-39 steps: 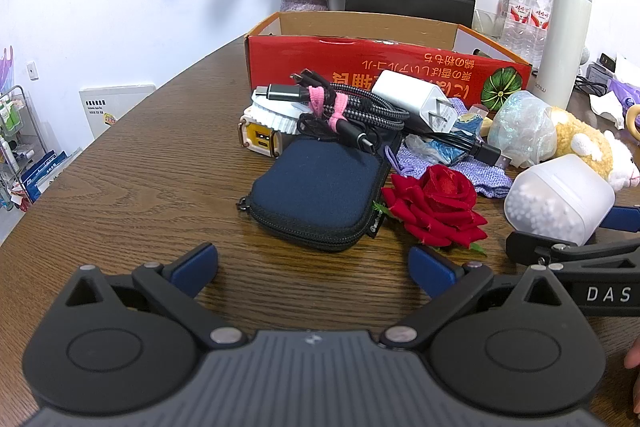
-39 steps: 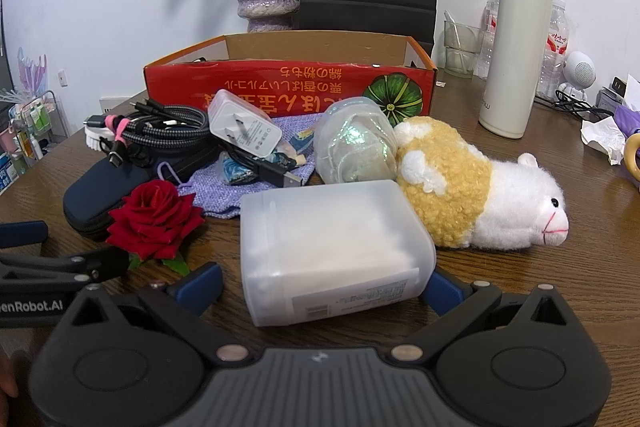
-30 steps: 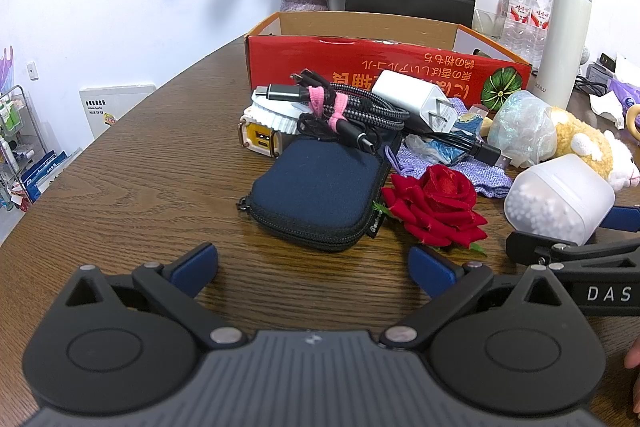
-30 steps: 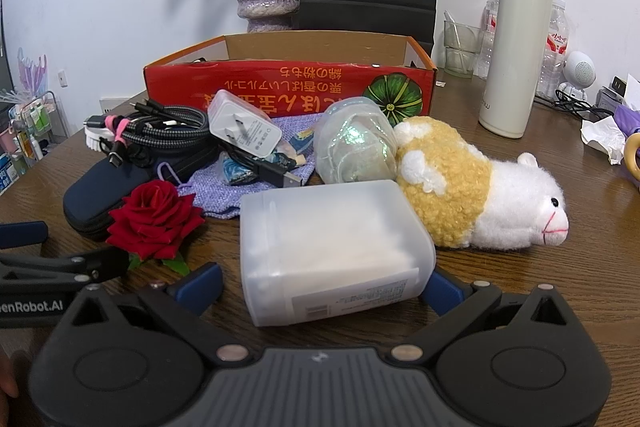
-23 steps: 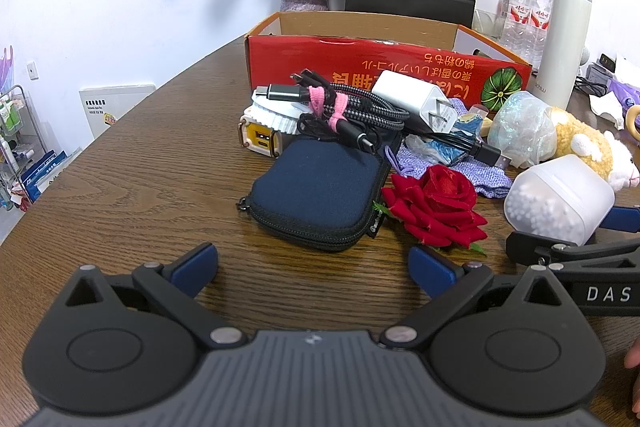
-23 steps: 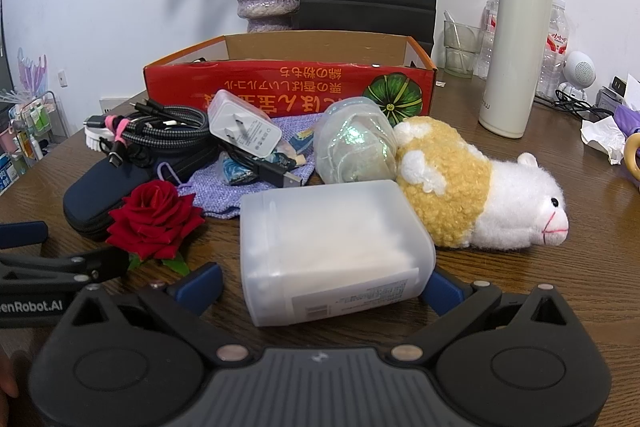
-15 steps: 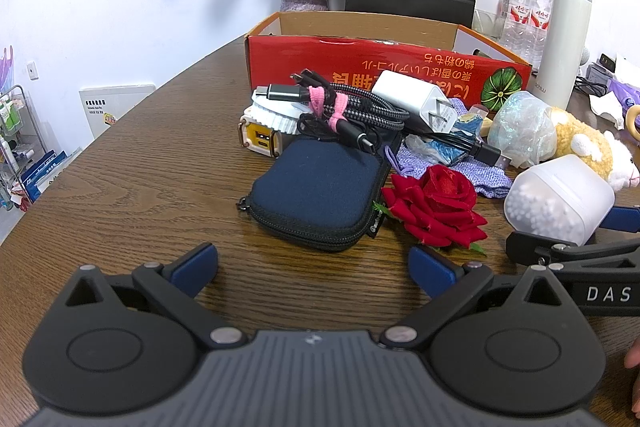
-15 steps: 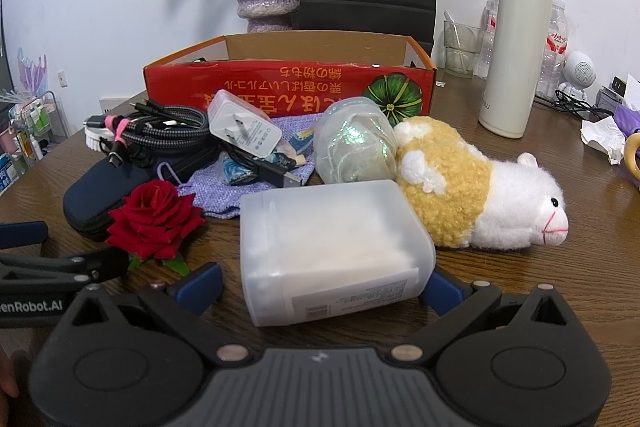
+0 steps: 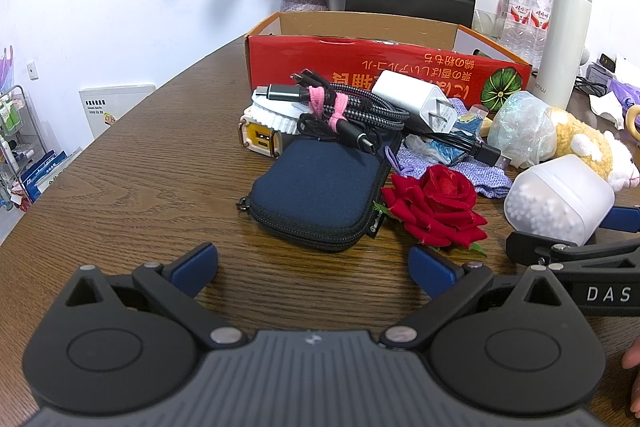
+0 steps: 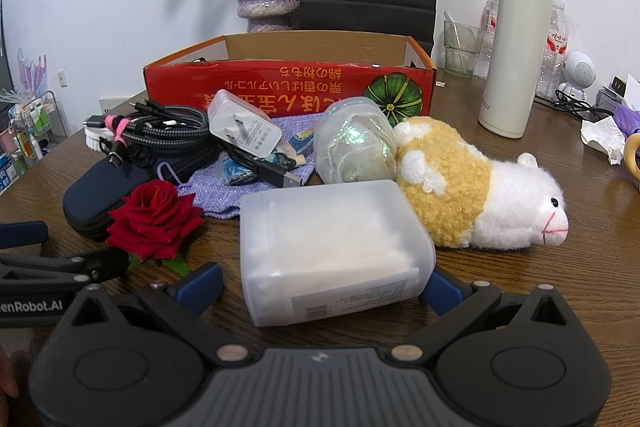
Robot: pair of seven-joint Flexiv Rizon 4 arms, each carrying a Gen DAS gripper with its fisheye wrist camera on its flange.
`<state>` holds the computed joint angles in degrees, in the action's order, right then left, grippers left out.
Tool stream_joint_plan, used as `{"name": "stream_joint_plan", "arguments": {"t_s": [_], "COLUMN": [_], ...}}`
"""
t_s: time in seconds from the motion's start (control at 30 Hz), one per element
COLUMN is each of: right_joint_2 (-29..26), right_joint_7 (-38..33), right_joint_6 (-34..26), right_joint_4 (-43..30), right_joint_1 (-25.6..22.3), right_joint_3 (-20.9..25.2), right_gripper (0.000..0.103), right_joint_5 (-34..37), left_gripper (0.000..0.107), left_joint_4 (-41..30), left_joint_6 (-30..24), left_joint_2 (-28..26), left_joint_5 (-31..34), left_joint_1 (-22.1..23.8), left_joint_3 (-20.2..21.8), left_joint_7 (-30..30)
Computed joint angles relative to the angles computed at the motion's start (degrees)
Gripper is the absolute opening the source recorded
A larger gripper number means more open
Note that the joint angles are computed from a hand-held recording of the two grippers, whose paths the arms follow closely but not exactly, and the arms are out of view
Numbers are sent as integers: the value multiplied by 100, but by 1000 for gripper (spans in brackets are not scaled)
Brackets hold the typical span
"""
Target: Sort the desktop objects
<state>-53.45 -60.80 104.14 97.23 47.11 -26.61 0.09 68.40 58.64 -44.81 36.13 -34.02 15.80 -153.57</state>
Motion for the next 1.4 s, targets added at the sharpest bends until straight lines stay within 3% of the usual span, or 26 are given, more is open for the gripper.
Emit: {"name": "stream_joint_plan", "arguments": {"t_s": [1.07,1.13,1.27,1.4], "right_joint_2": [-9,105,462,565], "right_joint_7": [50,-20,-615,-975], "right_joint_6": [-10,236,1444,1630], "right_joint_4": [0,145,540,388], "right_joint_1": [87,-36,-745,-509], "right_joint_3": [-66,144,1049,823], "right_gripper": [103,102,102,102], "right_joint_5": [46,53,-100,503], "left_gripper": [103,103,103,103], "left_joint_4": [86,299,623,272], "left_joint_6": [94,412,1309,1306], "left_joint_2": [48,182,441,389], "left_joint_5": [60,208,511,740], "left_joint_1": [-12,-42,-96,-221], "left_joint_3": [17,76,388,796], "left_joint_7": [-48,-145,-670,-1000]}}
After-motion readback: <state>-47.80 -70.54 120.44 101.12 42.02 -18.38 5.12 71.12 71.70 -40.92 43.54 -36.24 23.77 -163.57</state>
